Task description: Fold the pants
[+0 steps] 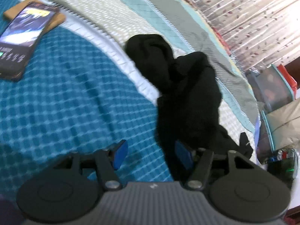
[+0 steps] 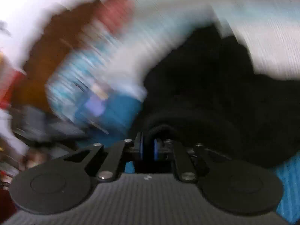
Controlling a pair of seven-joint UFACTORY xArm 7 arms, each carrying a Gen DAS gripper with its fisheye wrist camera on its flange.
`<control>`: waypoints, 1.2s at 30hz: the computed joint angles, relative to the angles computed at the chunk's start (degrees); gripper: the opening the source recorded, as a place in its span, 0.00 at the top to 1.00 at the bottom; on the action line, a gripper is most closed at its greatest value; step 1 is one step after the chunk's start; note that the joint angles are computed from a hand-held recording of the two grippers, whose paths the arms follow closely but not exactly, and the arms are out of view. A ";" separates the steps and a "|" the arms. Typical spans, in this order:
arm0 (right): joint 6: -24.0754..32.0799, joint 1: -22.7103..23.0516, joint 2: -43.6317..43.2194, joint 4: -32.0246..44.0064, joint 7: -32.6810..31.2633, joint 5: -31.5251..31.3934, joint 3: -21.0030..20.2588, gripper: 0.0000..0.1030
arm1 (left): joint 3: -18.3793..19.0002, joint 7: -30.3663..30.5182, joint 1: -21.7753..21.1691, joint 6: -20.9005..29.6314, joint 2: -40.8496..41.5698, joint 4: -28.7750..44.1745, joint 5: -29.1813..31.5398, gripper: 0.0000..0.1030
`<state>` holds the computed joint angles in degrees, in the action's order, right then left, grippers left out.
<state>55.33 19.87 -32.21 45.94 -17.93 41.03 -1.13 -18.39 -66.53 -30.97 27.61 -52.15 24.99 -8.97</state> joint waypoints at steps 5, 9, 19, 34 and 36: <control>-0.34 0.11 -0.88 -4.67 8.21 1.70 -1.11 0.55 | 0.18 -0.25 -1.06 0.90 -1.39 -1.35 -0.54 0.37; -2.67 -0.98 -5.93 -6.75 9.64 -0.15 -0.49 0.49 | 0.03 0.96 -0.87 -2.50 2.85 0.03 -0.12 0.18; -6.51 -4.22 -17.95 -15.64 18.05 -2.41 -4.35 0.49 | 1.85 8.02 -4.33 -11.89 21.02 8.05 -0.70 0.06; -14.01 5.31 -9.37 -11.25 18.99 -1.74 -1.16 0.49 | -8.14 5.53 22.47 13.25 12.72 26.92 26.50 0.13; -12.67 4.67 -9.97 -11.64 18.52 -2.89 -2.31 0.49 | -9.41 3.90 22.72 16.87 10.77 25.41 26.76 0.08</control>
<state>42.65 24.54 -42.18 34.30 0.59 38.14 -3.44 -27.81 -62.63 -8.24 44.48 -41.38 50.41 17.79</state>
